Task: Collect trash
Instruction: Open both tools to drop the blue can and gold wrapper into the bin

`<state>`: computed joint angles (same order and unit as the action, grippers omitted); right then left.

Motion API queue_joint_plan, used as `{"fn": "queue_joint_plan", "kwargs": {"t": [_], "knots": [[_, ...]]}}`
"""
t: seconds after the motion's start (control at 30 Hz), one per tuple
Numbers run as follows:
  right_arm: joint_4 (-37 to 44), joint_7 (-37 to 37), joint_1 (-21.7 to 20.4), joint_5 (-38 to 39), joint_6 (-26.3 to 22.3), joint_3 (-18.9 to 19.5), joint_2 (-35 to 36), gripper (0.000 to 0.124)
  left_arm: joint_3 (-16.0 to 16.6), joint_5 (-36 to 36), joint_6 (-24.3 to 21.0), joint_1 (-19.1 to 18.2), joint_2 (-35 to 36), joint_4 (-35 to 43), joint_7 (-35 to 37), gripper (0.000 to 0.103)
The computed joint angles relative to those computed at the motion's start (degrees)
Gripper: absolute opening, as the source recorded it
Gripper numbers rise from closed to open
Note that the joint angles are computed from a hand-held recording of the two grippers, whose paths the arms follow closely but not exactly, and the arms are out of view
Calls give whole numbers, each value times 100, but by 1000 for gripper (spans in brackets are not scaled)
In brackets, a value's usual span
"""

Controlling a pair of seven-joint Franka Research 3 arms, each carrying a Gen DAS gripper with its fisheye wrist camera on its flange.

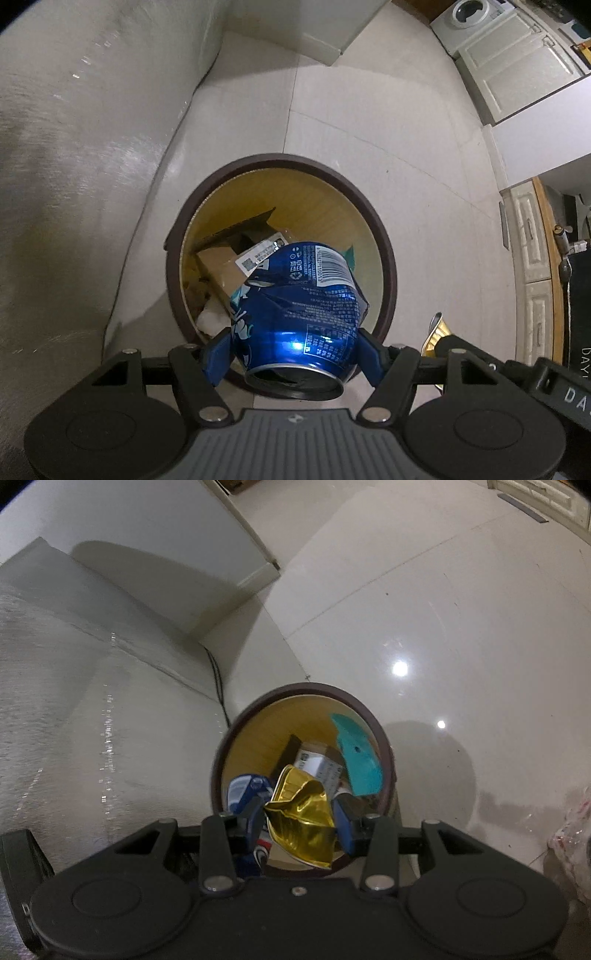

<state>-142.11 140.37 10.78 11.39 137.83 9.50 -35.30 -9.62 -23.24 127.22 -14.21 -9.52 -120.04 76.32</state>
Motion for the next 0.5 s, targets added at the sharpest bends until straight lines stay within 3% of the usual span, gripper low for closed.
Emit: {"fn": "queue_joint_plan", "kwargs": {"t": [0.23, 0.5], "knots": [[186, -167, 78, 269, 11, -218, 507, 42, -152, 558, -528, 55, 612, 456, -144, 69], [357, -382, 190, 601, 148, -366, 983, 42, -270, 928, -711, 113, 995, 659, 108, 69]]}}
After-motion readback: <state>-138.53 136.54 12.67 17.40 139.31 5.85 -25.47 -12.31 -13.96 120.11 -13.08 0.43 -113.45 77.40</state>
